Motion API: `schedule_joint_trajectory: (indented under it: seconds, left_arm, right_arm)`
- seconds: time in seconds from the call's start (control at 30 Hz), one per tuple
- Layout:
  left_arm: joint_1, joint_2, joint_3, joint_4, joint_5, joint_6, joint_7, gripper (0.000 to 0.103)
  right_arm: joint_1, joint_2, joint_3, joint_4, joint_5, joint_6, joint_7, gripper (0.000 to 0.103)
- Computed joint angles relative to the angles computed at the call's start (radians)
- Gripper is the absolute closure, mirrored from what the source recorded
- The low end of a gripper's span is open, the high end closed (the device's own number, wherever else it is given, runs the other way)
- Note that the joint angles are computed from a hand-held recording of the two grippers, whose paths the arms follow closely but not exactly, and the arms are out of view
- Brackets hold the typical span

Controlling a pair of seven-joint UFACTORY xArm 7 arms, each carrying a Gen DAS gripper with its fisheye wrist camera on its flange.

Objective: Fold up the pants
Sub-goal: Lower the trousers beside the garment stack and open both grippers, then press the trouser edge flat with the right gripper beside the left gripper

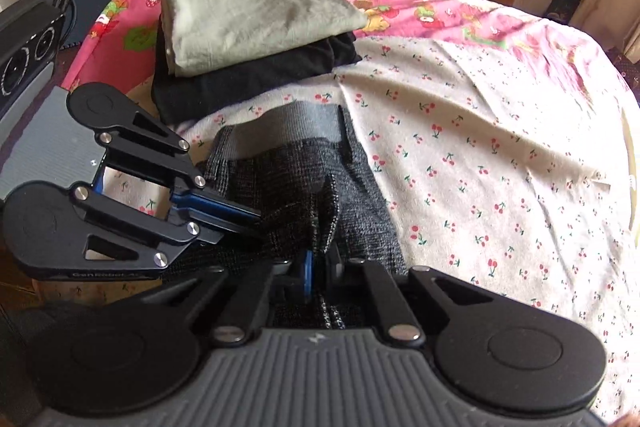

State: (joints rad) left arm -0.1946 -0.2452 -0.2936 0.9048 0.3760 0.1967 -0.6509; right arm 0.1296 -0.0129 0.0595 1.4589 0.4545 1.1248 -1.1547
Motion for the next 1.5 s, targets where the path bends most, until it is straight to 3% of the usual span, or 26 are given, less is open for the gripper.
schedule_joint_trajectory:
  seconds: [0.2,0.33,0.4,0.5,0.63,0.73,0.8,1.0,1.1,1.2,1.27,1.4,1.5]
  left_arm:
    - [0.069,0.011,-0.002,0.04,0.091,0.062,-0.018,0.083]
    - [0.06,0.03,0.01,0.029,0.136,0.124,-0.043,0.083]
    - [0.029,-0.006,0.039,-0.026,0.09,0.091,-0.028,0.083]
    - [0.048,-0.068,0.021,-0.076,0.097,0.067,-0.062,0.083]
    - [0.036,-0.098,0.033,-0.094,0.041,0.031,-0.011,0.082]
    - [0.009,-0.093,0.062,-0.105,-0.018,-0.018,0.065,0.07]
    - [-0.019,-0.08,0.087,-0.106,-0.075,-0.036,0.128,0.048]
    - [0.096,-0.072,-0.016,-0.081,-0.024,-0.036,0.069,0.047]
    - [0.06,-0.02,0.003,-0.035,-0.05,0.033,0.097,0.044]
    - [0.075,0.021,-0.027,-0.019,0.056,0.077,0.052,0.044]
    - [0.088,0.013,-0.05,-0.019,0.167,0.09,-0.003,0.042]
    - [0.02,-0.009,0.009,-0.03,0.09,0.074,0.0,0.042]
    - [0.031,-0.019,-0.018,-0.024,0.114,0.029,-0.037,0.042]
  right_arm:
    - [0.016,0.112,0.028,0.109,0.003,-0.01,0.047,0.097]
    - [0.03,0.164,0.048,0.079,-0.046,-0.11,0.085,0.097]
    - [0.018,0.173,0.05,0.069,-0.02,-0.12,0.101,0.097]
    - [-0.007,0.179,0.05,0.086,0.033,-0.095,0.13,0.097]
    - [-0.014,0.167,0.057,0.087,0.063,-0.096,0.123,0.097]
    - [-0.017,0.162,0.062,0.103,0.112,-0.084,0.112,0.097]
    - [-0.021,0.156,0.063,0.114,0.144,-0.073,0.097,0.097]
    - [-0.001,0.219,0.076,0.184,0.142,-0.076,0.112,0.097]
    - [0.031,0.272,0.086,0.176,0.067,-0.135,0.139,0.087]
    - [0.034,0.29,0.087,0.187,0.03,-0.183,0.197,0.066]
    - [-0.017,0.251,0.087,0.184,0.103,-0.185,0.181,0.066]
    - [-0.115,0.088,0.014,0.069,0.194,-0.21,0.171,0.056]
    - [-0.179,-0.078,-0.082,-0.11,0.164,-0.23,0.284,0.055]
